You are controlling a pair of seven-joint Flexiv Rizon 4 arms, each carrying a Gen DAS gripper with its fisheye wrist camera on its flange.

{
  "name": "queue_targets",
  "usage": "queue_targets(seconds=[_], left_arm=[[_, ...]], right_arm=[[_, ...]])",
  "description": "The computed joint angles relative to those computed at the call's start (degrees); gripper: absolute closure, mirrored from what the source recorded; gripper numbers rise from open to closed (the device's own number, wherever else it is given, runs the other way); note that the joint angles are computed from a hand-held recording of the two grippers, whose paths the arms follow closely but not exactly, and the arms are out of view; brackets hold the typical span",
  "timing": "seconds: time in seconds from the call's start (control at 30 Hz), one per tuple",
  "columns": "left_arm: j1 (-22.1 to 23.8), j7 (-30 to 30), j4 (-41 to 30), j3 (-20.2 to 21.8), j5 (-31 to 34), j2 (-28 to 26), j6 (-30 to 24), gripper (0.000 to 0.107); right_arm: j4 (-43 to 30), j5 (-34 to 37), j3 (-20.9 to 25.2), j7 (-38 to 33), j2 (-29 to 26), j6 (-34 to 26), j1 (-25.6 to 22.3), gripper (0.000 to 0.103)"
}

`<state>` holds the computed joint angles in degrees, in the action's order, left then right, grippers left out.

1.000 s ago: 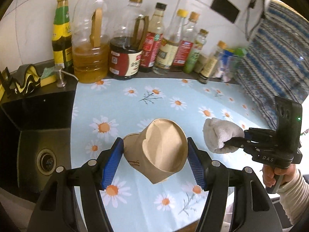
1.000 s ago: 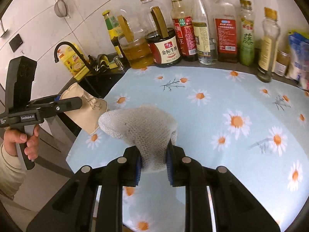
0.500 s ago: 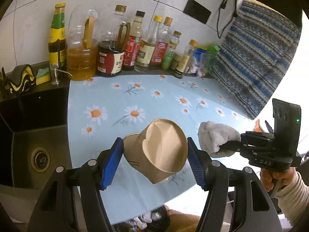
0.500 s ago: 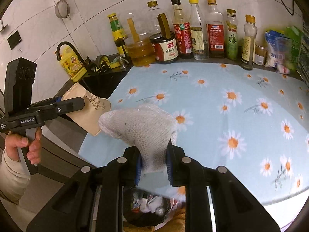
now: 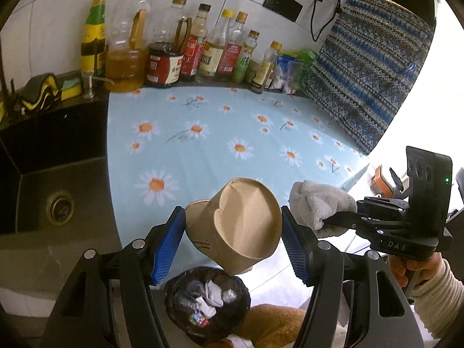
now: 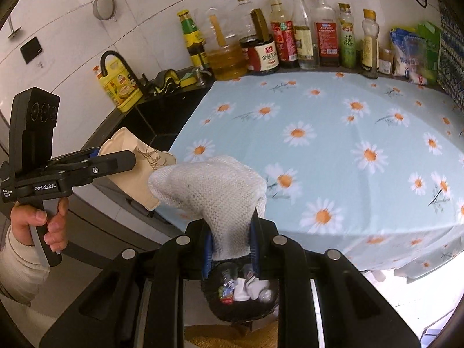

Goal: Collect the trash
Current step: 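Carry the paper cup and white towel down over the black trash bin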

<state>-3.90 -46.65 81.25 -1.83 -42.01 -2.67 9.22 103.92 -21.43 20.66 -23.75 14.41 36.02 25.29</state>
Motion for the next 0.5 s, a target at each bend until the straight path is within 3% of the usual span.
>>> queue_targets(seconds=[0.5], left_arm=[[0.0,-5.2,8.9,2.4,7.3,5.6,-1.9,0.044]], right_arm=[[7.2,9.6,0.5,-1.8,1.1,7.6,3.0,0.081]])
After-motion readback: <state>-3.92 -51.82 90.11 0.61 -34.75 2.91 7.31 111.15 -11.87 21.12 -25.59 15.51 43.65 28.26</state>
